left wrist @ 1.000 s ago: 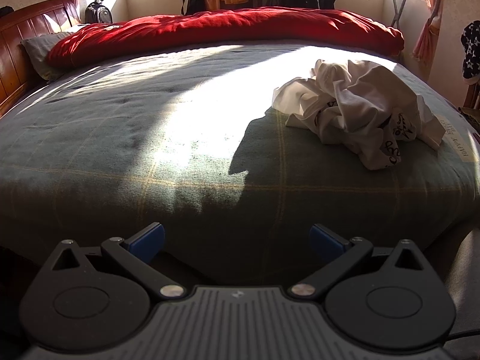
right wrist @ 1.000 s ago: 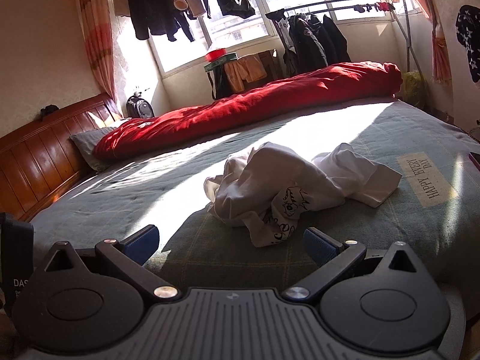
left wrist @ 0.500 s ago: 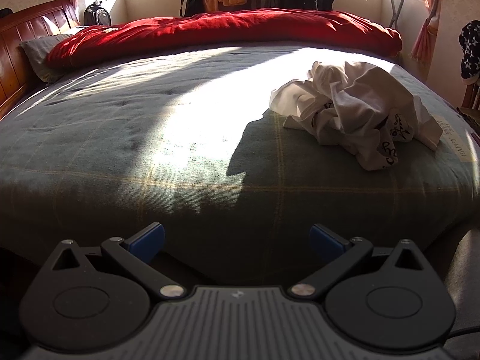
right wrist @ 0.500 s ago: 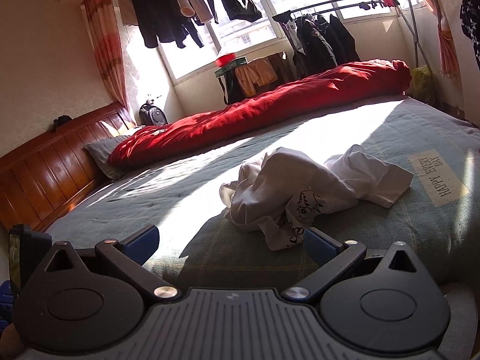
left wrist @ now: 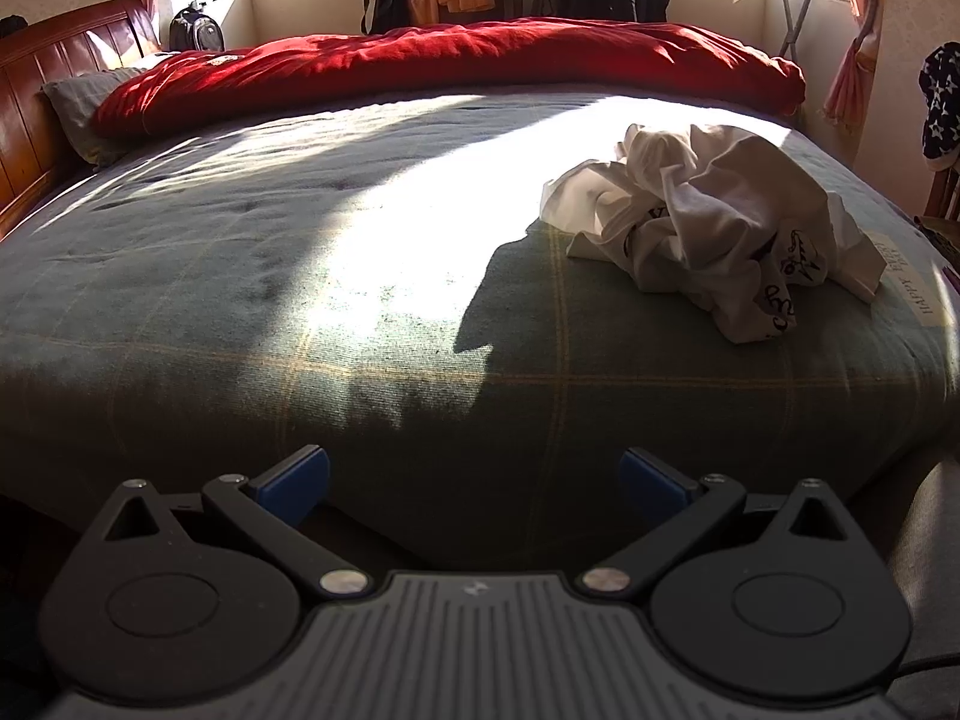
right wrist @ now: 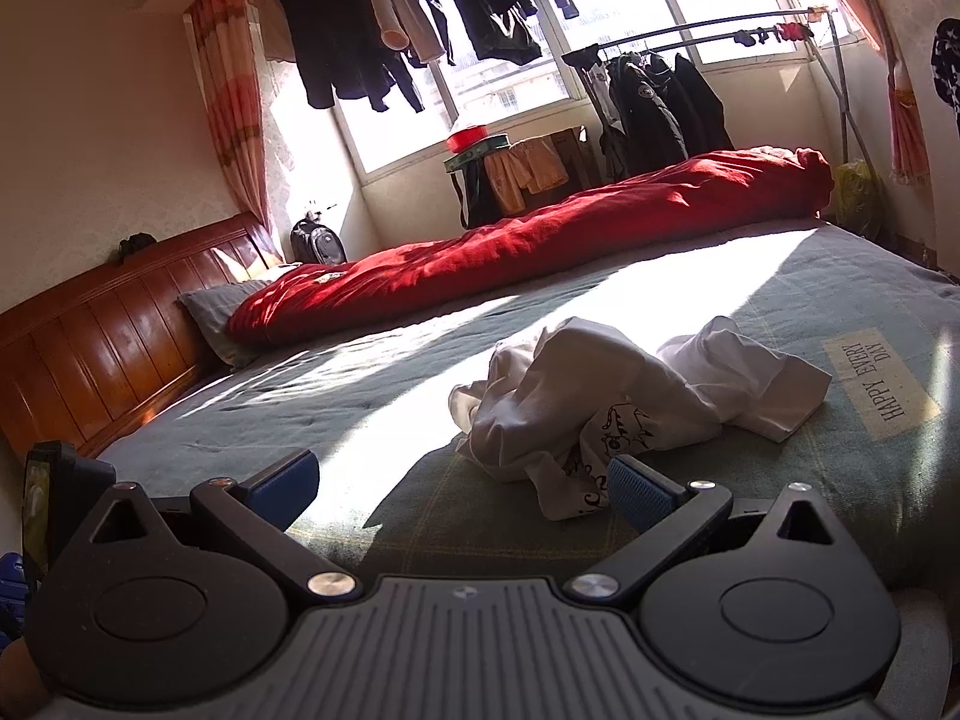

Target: Fold clothes

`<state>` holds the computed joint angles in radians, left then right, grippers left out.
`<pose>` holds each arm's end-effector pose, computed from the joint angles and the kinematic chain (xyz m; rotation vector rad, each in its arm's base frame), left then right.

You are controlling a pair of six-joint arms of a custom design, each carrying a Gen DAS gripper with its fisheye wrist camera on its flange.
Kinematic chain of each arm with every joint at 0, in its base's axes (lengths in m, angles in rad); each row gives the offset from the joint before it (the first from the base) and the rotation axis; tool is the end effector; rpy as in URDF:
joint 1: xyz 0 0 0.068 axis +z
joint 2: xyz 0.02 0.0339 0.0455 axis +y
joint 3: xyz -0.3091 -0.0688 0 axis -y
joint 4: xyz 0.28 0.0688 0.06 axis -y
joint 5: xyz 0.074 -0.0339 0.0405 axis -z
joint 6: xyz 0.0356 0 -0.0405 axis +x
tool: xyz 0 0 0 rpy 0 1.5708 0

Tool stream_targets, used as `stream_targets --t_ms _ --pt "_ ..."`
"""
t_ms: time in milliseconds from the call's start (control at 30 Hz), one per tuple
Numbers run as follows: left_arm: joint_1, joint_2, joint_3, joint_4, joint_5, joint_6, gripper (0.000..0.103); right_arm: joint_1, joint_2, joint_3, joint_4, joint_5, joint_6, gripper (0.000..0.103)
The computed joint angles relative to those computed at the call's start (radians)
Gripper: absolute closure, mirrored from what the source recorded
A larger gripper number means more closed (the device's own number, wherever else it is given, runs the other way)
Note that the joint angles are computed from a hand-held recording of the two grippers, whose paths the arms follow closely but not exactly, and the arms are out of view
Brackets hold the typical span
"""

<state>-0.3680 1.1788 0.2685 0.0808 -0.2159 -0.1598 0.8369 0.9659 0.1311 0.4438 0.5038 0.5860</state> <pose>0.1842 -0.0629 0.1346 0.1472 2.3707 0.0077 0.1292 0.1176 0.1604 0.0875 1.9365 0.4626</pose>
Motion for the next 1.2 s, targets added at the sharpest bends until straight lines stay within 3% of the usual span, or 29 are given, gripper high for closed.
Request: stream_targets --t_ms 667,1200 --pt "0.061 0.129 0.029 0.082 0.080 0.038 0.000 -0.079 0.136 0.052 -0.028 -0.048 0.008 0.000" --pt "0.075 0.332 0.202 0.081 0.124 0.088 0.000 -0.340 0.436 0.206 -0.038 -0.254 -0.015 0.000"
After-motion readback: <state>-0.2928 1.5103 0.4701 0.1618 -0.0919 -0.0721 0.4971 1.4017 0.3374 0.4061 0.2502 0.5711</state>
